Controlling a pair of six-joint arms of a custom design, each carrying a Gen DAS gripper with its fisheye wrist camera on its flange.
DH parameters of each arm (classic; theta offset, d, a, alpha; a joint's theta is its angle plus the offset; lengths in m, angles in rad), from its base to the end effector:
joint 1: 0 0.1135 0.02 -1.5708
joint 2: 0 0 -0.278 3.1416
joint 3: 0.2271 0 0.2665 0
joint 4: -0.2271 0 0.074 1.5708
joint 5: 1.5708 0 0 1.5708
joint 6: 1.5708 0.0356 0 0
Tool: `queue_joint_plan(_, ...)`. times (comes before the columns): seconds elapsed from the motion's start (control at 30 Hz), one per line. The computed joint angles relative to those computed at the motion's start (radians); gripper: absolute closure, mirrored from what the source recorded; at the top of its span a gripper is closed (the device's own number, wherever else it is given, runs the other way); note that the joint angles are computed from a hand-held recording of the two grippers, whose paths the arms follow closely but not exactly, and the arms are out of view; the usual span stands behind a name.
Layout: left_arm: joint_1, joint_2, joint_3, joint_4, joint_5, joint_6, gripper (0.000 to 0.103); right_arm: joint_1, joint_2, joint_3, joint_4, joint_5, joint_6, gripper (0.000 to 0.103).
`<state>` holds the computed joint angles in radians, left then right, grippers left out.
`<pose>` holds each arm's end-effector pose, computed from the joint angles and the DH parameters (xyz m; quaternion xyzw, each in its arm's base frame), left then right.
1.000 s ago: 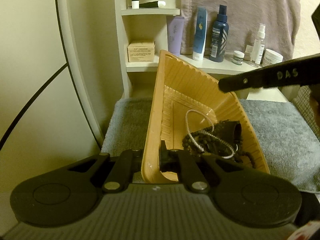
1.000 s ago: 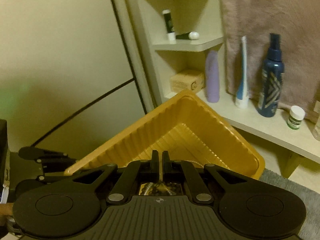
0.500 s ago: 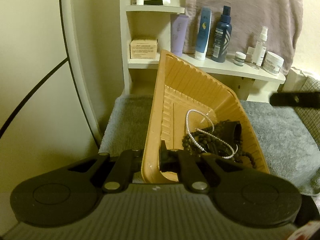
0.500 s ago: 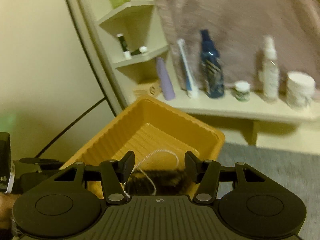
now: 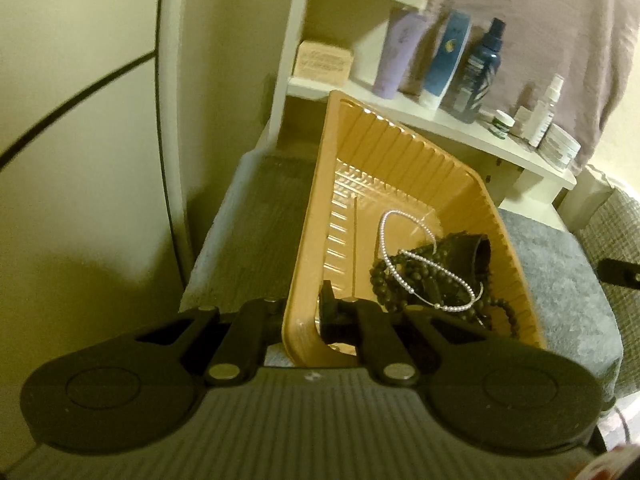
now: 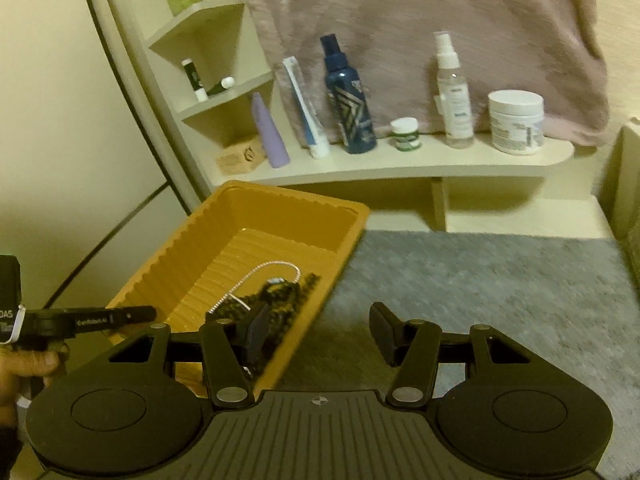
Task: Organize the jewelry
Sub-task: 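Lower the orange tray flat onto the carpet and open the left tool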
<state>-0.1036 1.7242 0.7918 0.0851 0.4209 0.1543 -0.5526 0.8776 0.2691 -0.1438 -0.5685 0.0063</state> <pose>0.3326 -0.0492 0.1357 0.1909 0.8975 -0.1865 0.3509 0.1510 -0.0706 0.1571 0.1356 0.8772 0.1447 0.4372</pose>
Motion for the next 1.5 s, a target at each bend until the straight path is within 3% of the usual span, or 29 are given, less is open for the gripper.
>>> queue_joint_plan(0.3, 0.053, 0.091, 0.033, -0.003, 0.079, -0.037, 0.094, 0.019, -0.053, -0.007, -0.067, 0.032, -0.005, 0.047)
queue_joint_plan(0.4, 0.066, 0.106, 0.036, 0.003, 0.093, -0.045, 0.089, 0.031, -0.061, -0.013, -0.072, 0.041, 0.009, 0.047)
queue_joint_plan(0.63, 0.109, 0.103, 0.019, 0.029, 0.103, -0.065, 0.068, 0.054, -0.074, -0.024, -0.078, 0.060, 0.040, 0.047)
queue_joint_plan(0.87, 0.129, 0.057, -0.017, 0.058, 0.119, -0.071, 0.065, 0.068, -0.068, -0.030, -0.094, 0.117, 0.056, 0.047)
queue_joint_plan(0.93, 0.135, 0.036, -0.028, 0.064, 0.120, -0.074, 0.065, 0.068, -0.068, -0.031, -0.105, 0.136, 0.062, 0.044)
queue_joint_plan(1.0, 0.140, 0.008, -0.041, 0.067, 0.121, -0.074, 0.064, 0.063, -0.084, -0.037, -0.118, 0.148, 0.071, 0.028)
queue_joint_plan(1.03, 0.141, -0.008, -0.049, 0.068, 0.118, -0.074, 0.061, 0.059, -0.099, -0.042, -0.126, 0.153, 0.078, 0.020)
queue_joint_plan(1.07, 0.140, -0.027, -0.058, 0.070, 0.112, -0.071, 0.057, 0.055, -0.115, -0.045, -0.136, 0.157, 0.084, 0.019)
queue_joint_plan(1.33, 0.097, -0.237, -0.190, 0.103, 0.032, -0.044, 0.009, 0.071, -0.254, -0.039, -0.272, 0.205, 0.148, 0.018)
queue_joint_plan(1.5, 0.048, -0.333, -0.252, 0.080, 0.013, -0.027, 0.001, 0.037, -0.367, -0.034, -0.379, 0.185, 0.145, 0.018)
